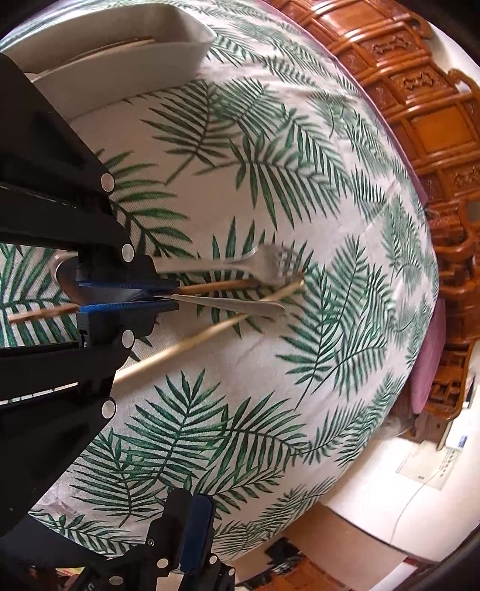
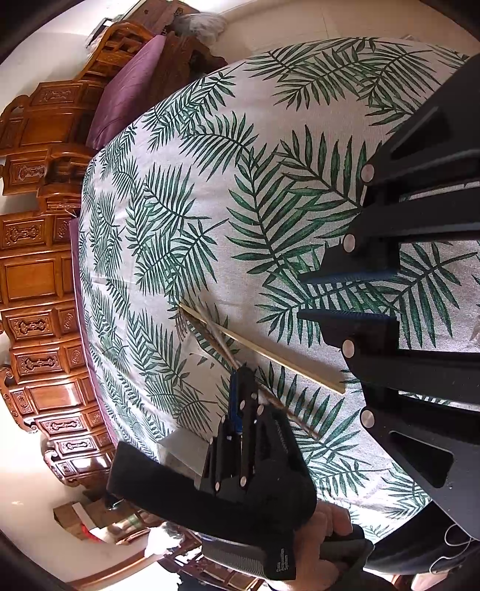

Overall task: Organize utensils
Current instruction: 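Grasp the metal knife beside the fork with the left tool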

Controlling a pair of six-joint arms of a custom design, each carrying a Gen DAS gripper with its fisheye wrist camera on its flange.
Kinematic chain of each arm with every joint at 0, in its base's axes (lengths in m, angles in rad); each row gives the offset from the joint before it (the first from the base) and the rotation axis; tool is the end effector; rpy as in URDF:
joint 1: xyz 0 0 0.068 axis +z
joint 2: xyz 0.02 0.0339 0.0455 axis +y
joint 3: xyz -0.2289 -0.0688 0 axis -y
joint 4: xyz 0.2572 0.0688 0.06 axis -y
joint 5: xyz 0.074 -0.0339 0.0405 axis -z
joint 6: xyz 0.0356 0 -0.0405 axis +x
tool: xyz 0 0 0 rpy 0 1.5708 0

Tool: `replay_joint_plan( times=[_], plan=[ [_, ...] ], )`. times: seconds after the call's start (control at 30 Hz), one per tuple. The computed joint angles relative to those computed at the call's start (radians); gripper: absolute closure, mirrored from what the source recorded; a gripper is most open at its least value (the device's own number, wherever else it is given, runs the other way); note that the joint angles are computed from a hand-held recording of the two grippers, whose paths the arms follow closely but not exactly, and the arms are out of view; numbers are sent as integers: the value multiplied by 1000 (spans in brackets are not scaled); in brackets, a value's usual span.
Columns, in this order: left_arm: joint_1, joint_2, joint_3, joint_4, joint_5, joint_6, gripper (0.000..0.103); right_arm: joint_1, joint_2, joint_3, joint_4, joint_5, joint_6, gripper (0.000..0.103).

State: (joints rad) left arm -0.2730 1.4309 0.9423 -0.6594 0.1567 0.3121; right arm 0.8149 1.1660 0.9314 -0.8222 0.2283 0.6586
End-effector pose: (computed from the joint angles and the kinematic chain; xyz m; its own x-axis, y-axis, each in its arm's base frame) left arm 0.2760 -0.0830 0.1729 -0.7350 0.5208 -0.4342 0.5818 0.8133 -0.0095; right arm 0.1756 0.1745 0.2278 -0.8594 -0.0426 -0.5094 -0.1346 0.9802 0.1450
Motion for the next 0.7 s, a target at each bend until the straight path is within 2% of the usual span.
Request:
replay_joint_plan(
  times=[0.33, 0.7],
  plan=[
    [37, -92, -46, -20, 44, 12, 99, 11, 7, 9, -4, 7, 0, 88],
    [-24, -151, -130, -37, -5, 5, 99, 13, 9, 15, -9, 6, -1, 87]
  ],
)
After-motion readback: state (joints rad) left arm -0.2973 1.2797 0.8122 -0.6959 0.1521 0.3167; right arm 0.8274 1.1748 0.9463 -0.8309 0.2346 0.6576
